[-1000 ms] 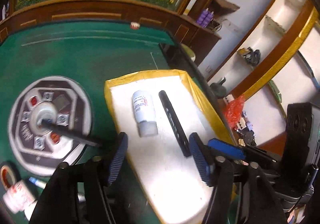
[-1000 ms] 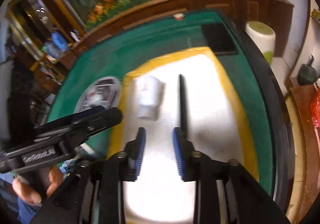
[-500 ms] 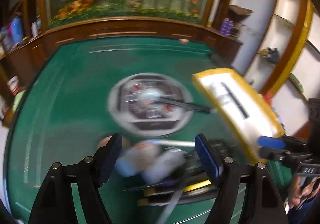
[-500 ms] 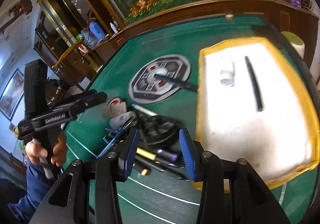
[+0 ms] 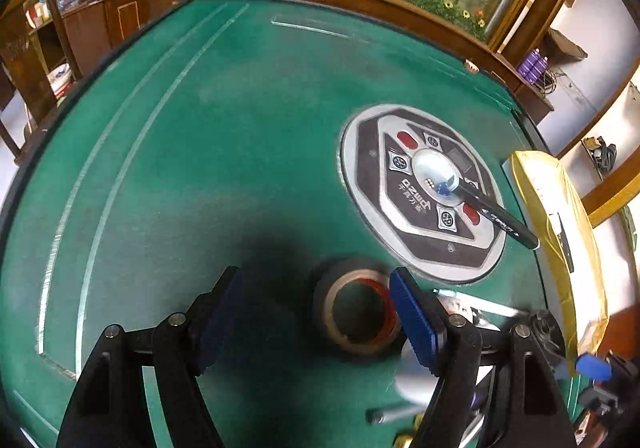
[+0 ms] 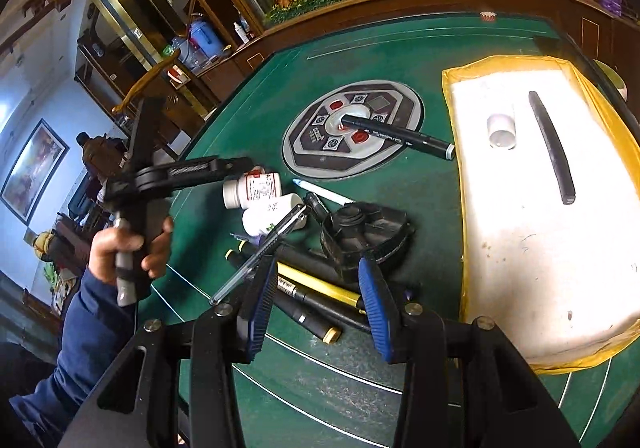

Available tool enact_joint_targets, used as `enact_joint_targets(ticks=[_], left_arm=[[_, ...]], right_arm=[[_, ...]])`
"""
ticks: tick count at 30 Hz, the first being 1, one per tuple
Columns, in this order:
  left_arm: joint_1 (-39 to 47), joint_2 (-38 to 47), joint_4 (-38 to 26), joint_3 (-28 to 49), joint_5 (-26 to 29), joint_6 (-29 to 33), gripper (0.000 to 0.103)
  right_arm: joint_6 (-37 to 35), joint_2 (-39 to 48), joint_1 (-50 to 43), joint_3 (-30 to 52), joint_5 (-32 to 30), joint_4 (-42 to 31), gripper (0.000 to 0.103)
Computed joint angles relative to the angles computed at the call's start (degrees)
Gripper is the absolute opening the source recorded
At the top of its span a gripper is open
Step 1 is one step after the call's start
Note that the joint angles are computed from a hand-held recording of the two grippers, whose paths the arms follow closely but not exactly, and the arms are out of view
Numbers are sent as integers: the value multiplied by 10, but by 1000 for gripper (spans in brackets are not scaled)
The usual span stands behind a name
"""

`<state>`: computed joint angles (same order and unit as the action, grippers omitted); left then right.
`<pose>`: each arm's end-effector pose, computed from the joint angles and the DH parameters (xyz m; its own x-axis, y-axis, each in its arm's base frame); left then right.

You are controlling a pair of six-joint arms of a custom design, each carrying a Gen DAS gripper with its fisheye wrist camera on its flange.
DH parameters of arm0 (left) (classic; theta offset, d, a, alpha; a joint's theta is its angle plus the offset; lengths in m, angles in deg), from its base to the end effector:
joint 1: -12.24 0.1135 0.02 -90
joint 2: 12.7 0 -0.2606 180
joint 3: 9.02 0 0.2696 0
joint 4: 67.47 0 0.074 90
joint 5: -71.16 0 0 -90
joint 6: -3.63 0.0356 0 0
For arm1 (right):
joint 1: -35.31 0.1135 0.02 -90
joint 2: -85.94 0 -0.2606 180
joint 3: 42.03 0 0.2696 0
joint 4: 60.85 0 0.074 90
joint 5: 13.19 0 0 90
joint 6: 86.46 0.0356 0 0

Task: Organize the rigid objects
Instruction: 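Grasp a black marker with the right tool while the left tool grasps the tape roll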

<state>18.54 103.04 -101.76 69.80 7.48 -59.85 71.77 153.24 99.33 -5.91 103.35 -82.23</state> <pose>0.3822 0.0263 0.0860 -0.8225 0.3118 -0.4756 0.4592 0.8576 -0.2318 0.1082 0.1858 0.1303 -0.7654 0.3260 -0.5549 0.0689 0.8988 0.4330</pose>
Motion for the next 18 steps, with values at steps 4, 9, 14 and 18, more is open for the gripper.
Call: enact_joint_targets(ticks=[4,9,14,18], left_arm=[[-22,-10,10,-22,-8,14,79],[-42,-44,61,-78,-57,21,79],[-35,-57,117,-112,-60,14,73],[-28,-56,131,-117,-43,23,66]], right_arm=[[6,1,-2,-6,-4,5,42],[0,3,-13,-13,-19,19,42],[-28,-2,-31,18,-20,-31,42],[-125,3,-104,69,-44,-94,42]])
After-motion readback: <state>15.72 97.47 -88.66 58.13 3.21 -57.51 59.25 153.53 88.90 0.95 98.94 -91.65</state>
